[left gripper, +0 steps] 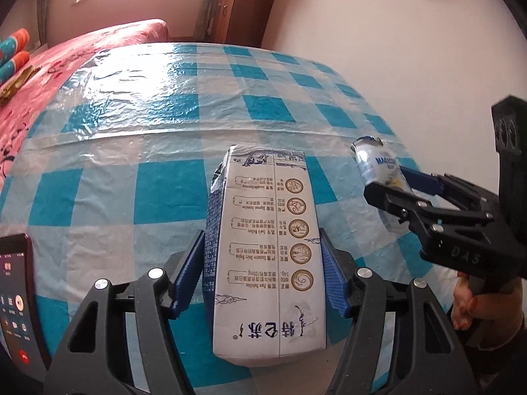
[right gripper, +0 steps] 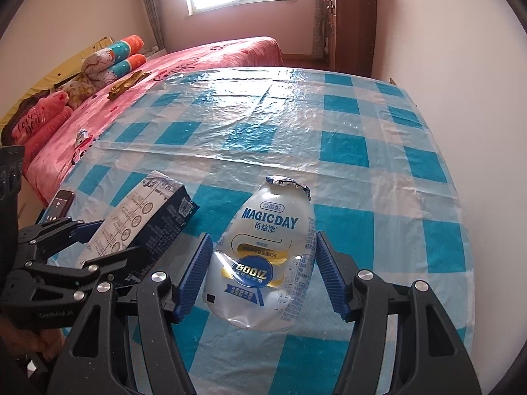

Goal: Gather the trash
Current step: 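Lift the carton and bottle and carry both toward the orange bucket, then open both grippers over the bucket to drop carton and bottle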

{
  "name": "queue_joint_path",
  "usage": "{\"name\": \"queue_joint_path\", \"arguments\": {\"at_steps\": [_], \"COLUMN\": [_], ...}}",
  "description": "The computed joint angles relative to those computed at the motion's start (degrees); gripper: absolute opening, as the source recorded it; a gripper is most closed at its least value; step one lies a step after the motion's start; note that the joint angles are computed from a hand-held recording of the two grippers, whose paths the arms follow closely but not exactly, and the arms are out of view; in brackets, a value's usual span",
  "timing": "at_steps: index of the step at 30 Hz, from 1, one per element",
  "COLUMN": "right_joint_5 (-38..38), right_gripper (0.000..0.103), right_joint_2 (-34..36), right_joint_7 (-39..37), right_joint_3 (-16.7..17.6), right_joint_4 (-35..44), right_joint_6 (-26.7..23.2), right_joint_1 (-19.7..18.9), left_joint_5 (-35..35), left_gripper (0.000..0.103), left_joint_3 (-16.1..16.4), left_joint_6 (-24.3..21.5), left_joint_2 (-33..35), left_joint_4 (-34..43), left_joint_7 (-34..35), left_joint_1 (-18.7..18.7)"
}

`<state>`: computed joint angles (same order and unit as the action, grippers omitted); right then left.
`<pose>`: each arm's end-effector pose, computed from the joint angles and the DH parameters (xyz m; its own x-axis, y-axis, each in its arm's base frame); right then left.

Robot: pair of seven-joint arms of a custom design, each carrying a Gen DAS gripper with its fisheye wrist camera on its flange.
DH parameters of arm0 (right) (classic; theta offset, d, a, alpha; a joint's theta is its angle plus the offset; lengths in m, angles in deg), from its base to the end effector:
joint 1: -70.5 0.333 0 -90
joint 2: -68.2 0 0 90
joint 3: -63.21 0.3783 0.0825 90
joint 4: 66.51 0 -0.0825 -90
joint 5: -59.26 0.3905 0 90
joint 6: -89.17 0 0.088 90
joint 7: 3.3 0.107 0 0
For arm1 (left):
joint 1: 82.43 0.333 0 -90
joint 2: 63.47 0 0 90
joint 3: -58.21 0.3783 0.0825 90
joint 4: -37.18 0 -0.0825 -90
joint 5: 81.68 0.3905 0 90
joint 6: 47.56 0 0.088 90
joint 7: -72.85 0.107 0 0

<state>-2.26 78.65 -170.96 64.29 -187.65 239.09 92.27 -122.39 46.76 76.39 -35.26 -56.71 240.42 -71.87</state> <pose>0.5509 0.2531 0.4099 -0.4504 -0.8848 -0.1192 -0.6422 0.4138 -0.6452 0.7223 -0.0139 0.4019 -0.8291 -0.5049 0.2401 -0.5384 0.6054 -0.5861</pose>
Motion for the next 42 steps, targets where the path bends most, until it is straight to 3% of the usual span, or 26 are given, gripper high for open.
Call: {"name": "queue_joint_path", "arguments": {"at_steps": [6, 16, 28, 42], "right_joint_5": [0.2, 3.3, 10.9, 28.6], "right_gripper": [0.064, 0.064, 0.064, 0.064], "right_joint_2": [-0.5, 3.1, 11.4, 27.7], "right_joint_7": [0.4, -6.6, -23.2, -53.9], "right_joint_3": [0.5, 1.0, -0.3, 1.9], "right_joint_4": [0.6, 7.1, 21.4, 47.9], "right_joint_6": [-0.8, -0.4, 2.2, 1.3], "right_joint_1": [0.6, 2.3, 6.0, 8.4], "left_joint_5": [-1.9, -6.6, -8.5, -1.2], "left_gripper": [0.066, 0.066, 0.066, 0.066], "left_joint_3": [0.0, 0.8, 0.9, 1.4], "left_joint_6": [-5.0, -6.8, -0.8, 7.2], "left_joint_2": [1.1, 0.9, 4.6, 14.0], "left_joint_4": [2.9, 6.5, 13.6, 25.5], "left_joint_7": [-1.9, -1.0, -2.9, -14.5], "left_joint_1": [2.3, 6.1, 9.8, 13.3]}}
